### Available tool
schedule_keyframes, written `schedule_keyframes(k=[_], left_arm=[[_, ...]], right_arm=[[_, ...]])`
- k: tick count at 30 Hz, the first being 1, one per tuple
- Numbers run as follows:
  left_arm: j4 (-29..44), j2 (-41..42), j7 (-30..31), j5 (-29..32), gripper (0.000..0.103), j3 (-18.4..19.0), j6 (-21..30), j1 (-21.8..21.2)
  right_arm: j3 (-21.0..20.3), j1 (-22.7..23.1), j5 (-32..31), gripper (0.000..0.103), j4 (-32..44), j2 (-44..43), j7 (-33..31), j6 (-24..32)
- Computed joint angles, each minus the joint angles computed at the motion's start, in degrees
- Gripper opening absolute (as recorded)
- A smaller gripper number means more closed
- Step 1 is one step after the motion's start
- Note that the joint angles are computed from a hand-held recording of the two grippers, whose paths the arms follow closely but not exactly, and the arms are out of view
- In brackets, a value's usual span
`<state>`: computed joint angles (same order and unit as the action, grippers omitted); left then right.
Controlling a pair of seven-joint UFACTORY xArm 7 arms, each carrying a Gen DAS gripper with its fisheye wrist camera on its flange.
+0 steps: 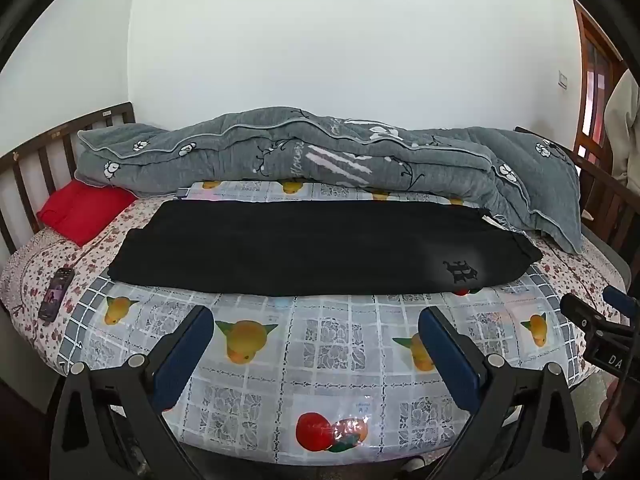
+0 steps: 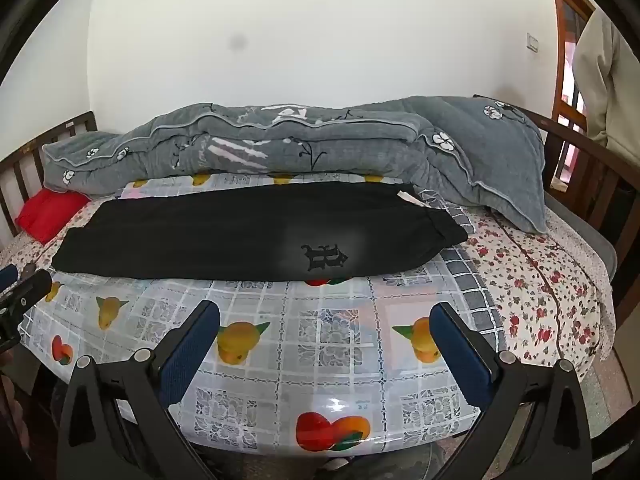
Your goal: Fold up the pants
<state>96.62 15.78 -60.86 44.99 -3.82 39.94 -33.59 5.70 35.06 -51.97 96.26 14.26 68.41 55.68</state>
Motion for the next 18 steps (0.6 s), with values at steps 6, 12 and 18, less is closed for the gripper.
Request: schedule_keyframes(k=[6, 12, 18], left_arm=[[0.28, -0.28, 0.53, 0.42, 0.103, -0.04, 0.63, -0.23], [-0.19, -0.80, 0.15, 0.88, 0.103, -0.30, 0.82, -0.08], [-0.29, -0.74, 0.30, 0.92, 0.103, -0.33, 0.49, 0.22]], right_arm=[[0.24, 0.02, 0.11, 0.103, 0.07, -0.47, -0.36, 0.58], [0.26, -0.12, 0.25, 0.103, 0.60, -0.53, -0.12, 0.69], [0.05, 0.33, -0.39, 0.103, 0.35, -0.33, 0.66, 0.30]])
